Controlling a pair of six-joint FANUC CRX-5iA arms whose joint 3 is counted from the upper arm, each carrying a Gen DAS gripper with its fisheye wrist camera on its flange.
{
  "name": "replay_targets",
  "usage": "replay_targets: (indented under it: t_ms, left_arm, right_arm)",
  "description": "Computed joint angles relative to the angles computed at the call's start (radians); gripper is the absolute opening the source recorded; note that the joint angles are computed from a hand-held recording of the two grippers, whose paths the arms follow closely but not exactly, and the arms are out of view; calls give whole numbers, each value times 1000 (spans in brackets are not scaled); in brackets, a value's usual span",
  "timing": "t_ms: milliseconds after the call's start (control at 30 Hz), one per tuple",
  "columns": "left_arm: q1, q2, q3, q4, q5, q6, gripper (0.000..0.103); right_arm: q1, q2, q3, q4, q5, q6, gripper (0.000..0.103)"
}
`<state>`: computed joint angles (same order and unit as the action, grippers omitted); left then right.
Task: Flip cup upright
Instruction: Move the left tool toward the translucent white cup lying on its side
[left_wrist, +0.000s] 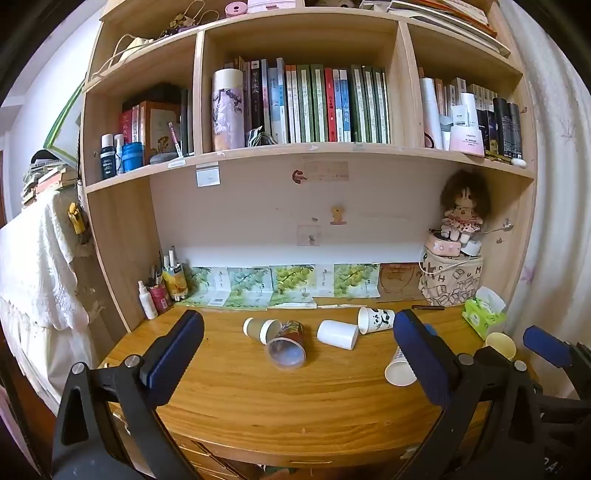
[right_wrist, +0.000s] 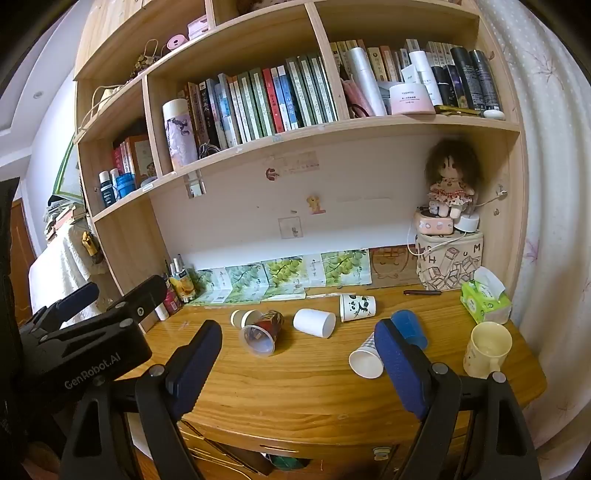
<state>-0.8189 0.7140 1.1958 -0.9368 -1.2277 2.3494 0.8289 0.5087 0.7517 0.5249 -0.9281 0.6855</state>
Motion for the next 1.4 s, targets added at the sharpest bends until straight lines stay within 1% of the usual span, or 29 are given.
replay_targets:
  t_ms: [33, 167, 333, 500, 600, 633, 900, 967, 1233, 1400]
  left_arm:
    - [12, -15, -23, 33, 19, 48, 103]
    - [10, -19, -31, 21, 20, 54, 103]
    - [14, -47, -73, 27, 35, 60, 103]
    - [15, -55, -88, 25, 40, 68, 103]
    - [10, -47, -76, 23, 34, 64, 103]
    - [9, -49, -80, 22, 35, 67, 103]
    - [0, -49, -88, 21, 29, 85, 103]
    - [-3, -50, -88, 26, 19, 88, 103]
    - [-19, -50, -74, 26, -22, 88, 103]
    - [-18, -56, -82, 31, -24, 85, 103]
  right_arm:
    - [1, -4, -13, 15, 12, -2, 85]
    - [1, -5, -14, 14, 12, -1, 85]
    - [0, -4, -14, 13, 14, -1, 85]
    - [0, -7, -20, 17, 19, -5, 85]
    - [0, -5, -18, 14, 18, -3, 85]
    - [4, 2, 13, 9, -3, 8, 85]
    - [18, 11, 37, 8, -27, 3, 85]
    - [18, -20, -17, 6, -4, -11, 85]
    - [15, -65, -83, -21, 38, -7, 85]
    - [16, -81, -112, -24, 61, -16, 85]
